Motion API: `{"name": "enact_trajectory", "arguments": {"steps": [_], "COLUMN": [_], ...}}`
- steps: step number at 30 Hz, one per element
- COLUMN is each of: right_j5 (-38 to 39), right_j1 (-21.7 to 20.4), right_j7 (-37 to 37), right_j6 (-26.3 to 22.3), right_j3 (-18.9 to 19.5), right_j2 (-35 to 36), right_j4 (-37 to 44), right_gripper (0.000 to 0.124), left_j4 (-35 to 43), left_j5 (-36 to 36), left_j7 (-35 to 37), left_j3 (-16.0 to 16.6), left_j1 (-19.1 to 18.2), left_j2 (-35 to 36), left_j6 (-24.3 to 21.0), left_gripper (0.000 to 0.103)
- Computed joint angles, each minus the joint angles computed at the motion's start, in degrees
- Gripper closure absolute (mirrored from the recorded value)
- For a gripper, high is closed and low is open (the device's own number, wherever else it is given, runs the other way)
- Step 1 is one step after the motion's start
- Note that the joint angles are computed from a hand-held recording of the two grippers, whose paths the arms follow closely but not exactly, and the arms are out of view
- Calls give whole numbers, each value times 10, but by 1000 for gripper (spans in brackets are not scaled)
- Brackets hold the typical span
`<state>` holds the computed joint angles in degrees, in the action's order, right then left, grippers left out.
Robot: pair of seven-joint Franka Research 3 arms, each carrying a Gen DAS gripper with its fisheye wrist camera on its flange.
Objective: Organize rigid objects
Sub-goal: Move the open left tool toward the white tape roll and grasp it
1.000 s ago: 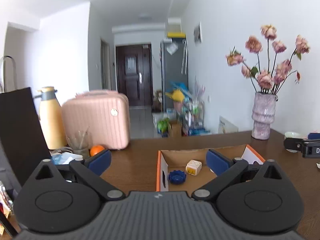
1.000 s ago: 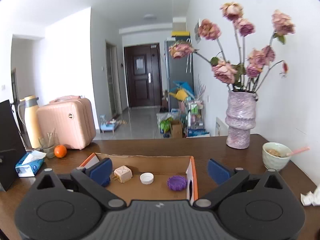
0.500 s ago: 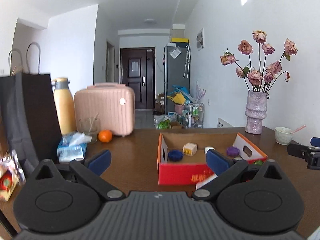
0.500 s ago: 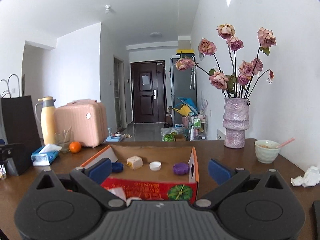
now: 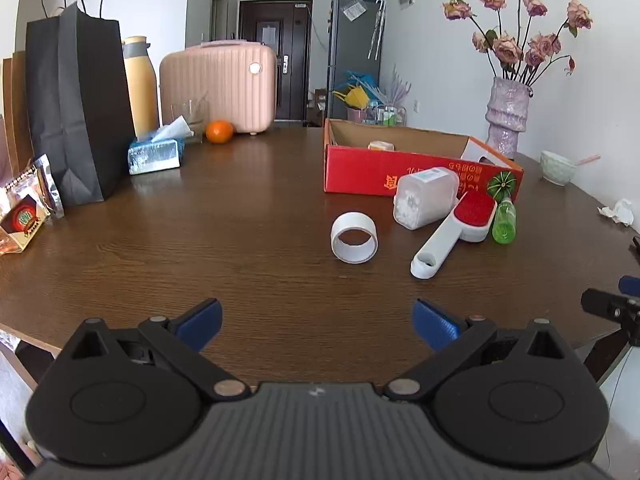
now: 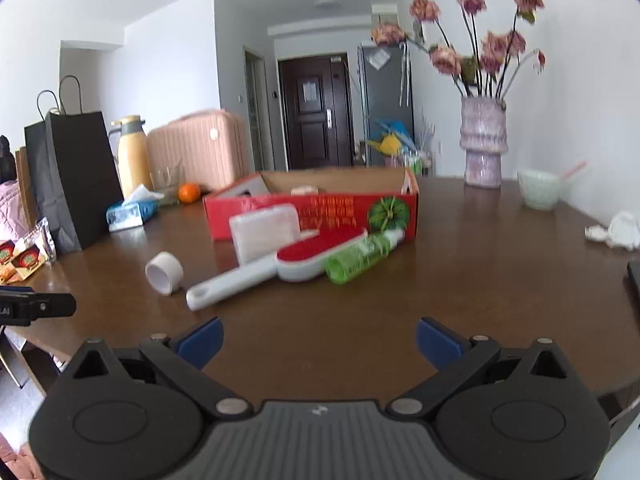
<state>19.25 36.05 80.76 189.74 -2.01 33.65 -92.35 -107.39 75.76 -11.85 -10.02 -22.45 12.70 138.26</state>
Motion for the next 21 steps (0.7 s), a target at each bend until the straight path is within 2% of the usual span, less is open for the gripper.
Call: {"name": "enact_trajectory", "arguments": {"steps": [9, 16, 19, 21], "right_j5": [-10, -45, -69, -88], "right_j1": [-7, -1, -7, -11], "right_j7": [33, 85, 101, 108], "right_j6": [-48, -98, -124, -147], "right_j3": [-2, -34, -36, -36], "right_j2": [34, 87, 126, 162], "right_j4": [52, 145, 216, 281], "right_gripper": [21, 21, 21, 21], "left_j4": [88, 173, 200, 212], "left_j5": [-4, -66, -101, -132], "left_j7": [60, 123, 149, 174], "left_j3": [24, 55, 69, 74], "left_j1": [0, 7, 12, 18], "left_j2": [70, 141, 165, 178], "left_j6": [37, 86, 113, 133], "left_gripper": [0, 5, 16, 30]}}
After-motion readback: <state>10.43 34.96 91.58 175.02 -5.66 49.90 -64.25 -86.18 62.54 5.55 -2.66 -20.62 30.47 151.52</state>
